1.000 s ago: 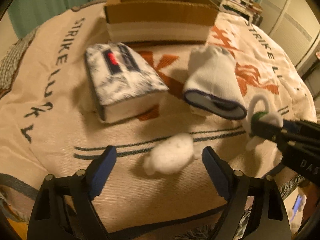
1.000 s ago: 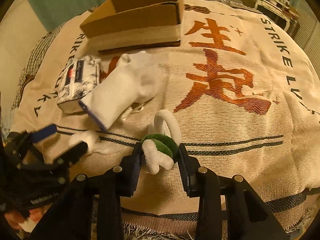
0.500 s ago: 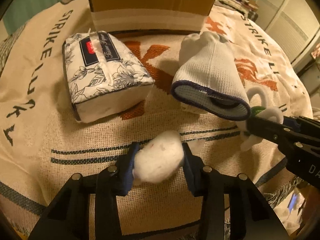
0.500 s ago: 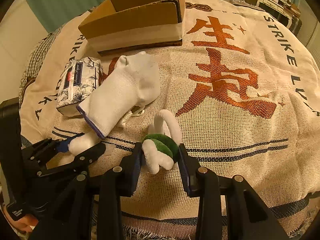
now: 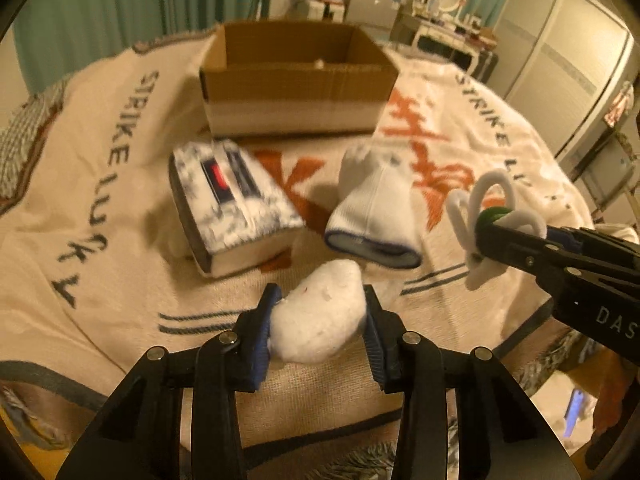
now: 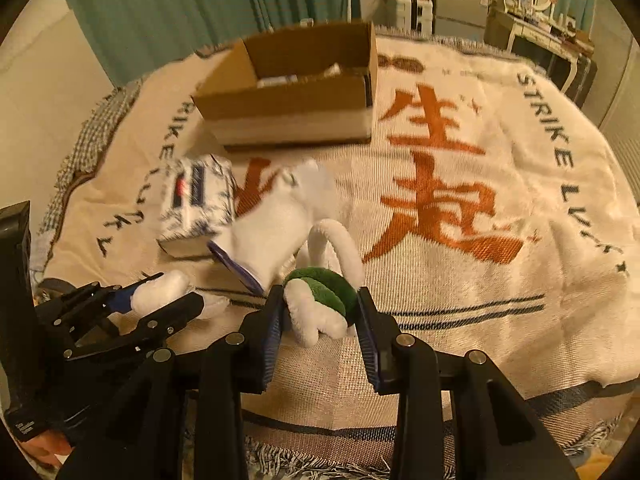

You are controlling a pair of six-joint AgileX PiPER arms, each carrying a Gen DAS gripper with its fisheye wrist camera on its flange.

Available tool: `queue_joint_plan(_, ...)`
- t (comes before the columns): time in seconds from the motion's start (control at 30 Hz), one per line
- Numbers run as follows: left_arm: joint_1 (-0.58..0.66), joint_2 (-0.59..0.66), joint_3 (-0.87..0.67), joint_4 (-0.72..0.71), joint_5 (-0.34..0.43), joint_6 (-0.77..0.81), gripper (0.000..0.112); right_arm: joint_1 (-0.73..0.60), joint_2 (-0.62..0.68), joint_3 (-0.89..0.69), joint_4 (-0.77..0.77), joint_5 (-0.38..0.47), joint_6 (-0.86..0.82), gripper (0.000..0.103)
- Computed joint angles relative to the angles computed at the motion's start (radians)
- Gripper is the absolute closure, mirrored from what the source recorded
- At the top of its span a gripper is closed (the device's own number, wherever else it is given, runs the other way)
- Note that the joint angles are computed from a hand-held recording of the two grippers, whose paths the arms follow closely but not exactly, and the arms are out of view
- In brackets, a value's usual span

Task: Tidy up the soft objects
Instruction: 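Carry both items over the box and open both grippers to drop them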

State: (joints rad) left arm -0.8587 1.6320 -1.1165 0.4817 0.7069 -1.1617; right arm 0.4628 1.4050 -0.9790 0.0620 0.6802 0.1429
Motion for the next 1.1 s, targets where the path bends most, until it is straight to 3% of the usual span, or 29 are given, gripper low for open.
queue_joint_plan(0.23, -0.018, -0.017, -0.09, 0.138, 0.088, 0.006, 0.074, 0.012, -0.05, -0.067, -0.011, 0.016, 0.009, 0.068)
queue_joint_plan(0.47, 0.083, 0.013, -0.226, 0.113, 0.09, 0.153, 0.074, -0.024, 0.023, -0.244, 0.021, 0.047, -0.054, 0.069)
queue_joint_plan(0.87, 0.317, 0.286, -0.622, -0.052, 0.055, 0.478, 0.074, -0.096, 0.45, -0.812, 0.13, 0.131, -0.153, 0.068)
queue_joint_plan(1.1, 0.412, 0.53, -0.898, -0.167, 0.102, 0.65, 0.074, -0.146, 0.733, -1.125, 0.167, 0.223, -0.174, 0.069)
